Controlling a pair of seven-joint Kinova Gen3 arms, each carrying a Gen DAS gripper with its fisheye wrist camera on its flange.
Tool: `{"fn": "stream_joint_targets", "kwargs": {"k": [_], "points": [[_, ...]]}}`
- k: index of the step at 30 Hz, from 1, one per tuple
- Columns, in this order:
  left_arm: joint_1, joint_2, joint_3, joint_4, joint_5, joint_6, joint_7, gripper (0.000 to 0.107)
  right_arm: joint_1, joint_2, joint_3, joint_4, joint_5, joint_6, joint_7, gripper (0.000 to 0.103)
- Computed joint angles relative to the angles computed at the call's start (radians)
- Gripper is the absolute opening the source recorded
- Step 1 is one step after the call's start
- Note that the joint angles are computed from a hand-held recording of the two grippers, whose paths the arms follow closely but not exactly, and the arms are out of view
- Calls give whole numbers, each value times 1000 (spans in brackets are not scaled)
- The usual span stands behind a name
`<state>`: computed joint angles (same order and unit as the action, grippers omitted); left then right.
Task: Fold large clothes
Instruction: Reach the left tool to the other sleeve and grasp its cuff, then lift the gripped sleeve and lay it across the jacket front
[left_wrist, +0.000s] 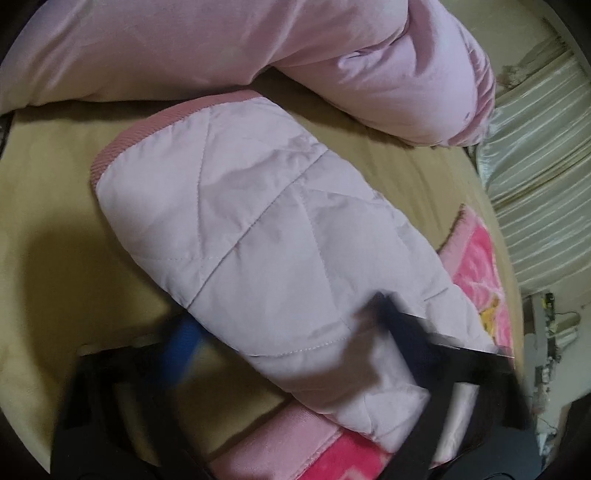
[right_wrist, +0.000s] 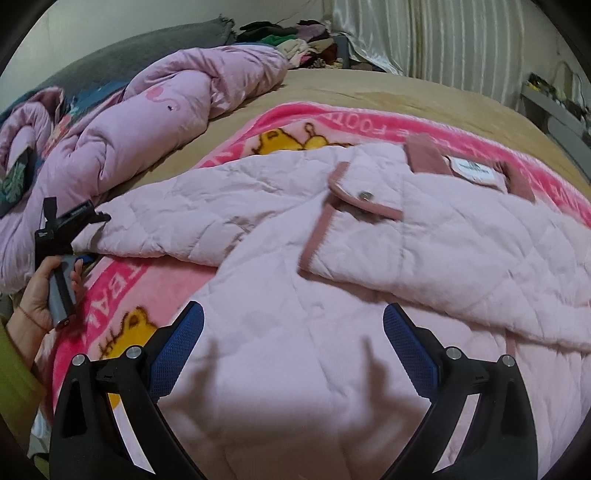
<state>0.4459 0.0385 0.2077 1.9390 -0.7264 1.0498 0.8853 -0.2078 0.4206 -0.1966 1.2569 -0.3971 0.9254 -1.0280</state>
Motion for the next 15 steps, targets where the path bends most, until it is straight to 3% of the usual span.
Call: {"fn": "stream_joint_targets", "kwargs": {"k": [2,4,7,15], "points": [[-1,-5,-7,-12,6,4,-12,37,14,-5,-3,11,-10,-3,16,90],[7,-18,11,12,-49,-3,14,25,26,-3,-2,13,-19,3,26,82],[29,-21,38,-16,-95,54,-16,13,33,-4,-1,24,-27,-3,33,76],[126,28,82,-207,-198,294,-121,11,68,-18,-7,33,-73,13,64,75]]}}
